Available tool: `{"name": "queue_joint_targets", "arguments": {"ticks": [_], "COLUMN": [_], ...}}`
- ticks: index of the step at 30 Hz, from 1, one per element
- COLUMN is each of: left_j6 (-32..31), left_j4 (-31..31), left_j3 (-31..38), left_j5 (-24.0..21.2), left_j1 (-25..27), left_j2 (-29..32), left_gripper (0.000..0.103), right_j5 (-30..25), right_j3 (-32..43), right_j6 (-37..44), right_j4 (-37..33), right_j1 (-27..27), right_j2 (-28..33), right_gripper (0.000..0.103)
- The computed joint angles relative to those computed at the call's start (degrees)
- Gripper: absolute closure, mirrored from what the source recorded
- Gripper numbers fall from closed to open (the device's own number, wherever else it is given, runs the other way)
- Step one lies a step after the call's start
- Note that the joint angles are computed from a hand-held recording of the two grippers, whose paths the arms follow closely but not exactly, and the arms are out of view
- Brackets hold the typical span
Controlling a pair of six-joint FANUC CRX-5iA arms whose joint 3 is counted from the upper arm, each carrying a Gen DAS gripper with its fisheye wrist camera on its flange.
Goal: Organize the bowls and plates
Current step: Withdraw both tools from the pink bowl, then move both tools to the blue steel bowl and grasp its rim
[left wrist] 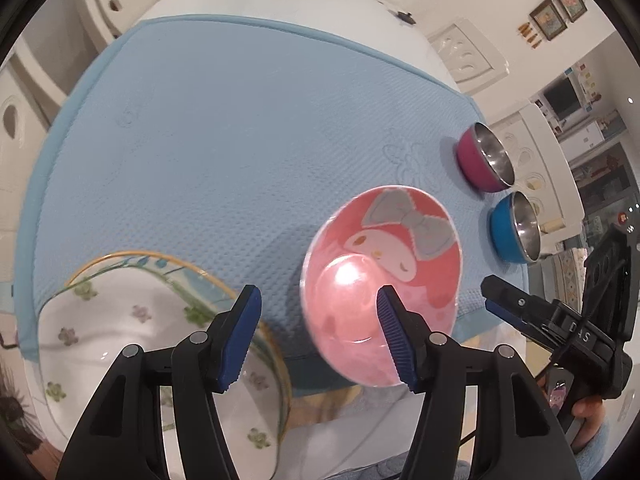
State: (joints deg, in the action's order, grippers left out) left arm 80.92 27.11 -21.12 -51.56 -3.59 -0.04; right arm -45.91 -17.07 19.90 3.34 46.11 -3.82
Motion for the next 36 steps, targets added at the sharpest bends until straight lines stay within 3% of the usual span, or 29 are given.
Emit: {"name": "queue_joint_targets", "arguments": {"ticks": [9, 20, 22, 25, 29, 32, 36], "left_j6": [0.2, -5.6, -5.7, -6.8, -6.7, -6.6, -1.7], "left_j4": [-2.0, 3.6, 3.6, 5.2, 7.1, 10.7, 6.8], "left_j3": [5.5, 13.8, 16.8, 21.0, 26.1, 29.3, 35.4], "left_j5": [1.0, 0.5, -0.2, -1.4, -1.2, -2.1, -5.1], "left_j1": [-5.8, -13.0, -14.4, -16.5, -19.2, -20.3, -21.1], "left_j2": [4.1, 12.6, 14.8, 18.5, 23.0, 27.5, 32.3], "left_gripper": [0.046, 0.045, 0.044, 0.044, 0.044, 0.044, 0.047], "right_j5": [6.0, 2.8, 0.2, -2.6, -1.7, 1.6, 10.0], "right_j3": [-9.9, -23.7, -25.8, -27.2, -27.4, -27.3, -27.2], "right_j6": [-9.6, -32.5, -36.4, -36.7, -32.3, -28.4, -25.1], "right_j4": [9.0, 27.6, 30.6, 30.6, 29.2, 29.2, 24.4], "right_j1": [1.4, 3.2, 3.2, 1.7, -3.3, -8.5, -16.5], "right_j2": [-9.5, -24.4, -26.9, -29.6, -30.5, -28.8, -25.2], "right_gripper": [0.031, 0.031, 0.031, 0.031, 0.031, 0.031, 0.031]}}
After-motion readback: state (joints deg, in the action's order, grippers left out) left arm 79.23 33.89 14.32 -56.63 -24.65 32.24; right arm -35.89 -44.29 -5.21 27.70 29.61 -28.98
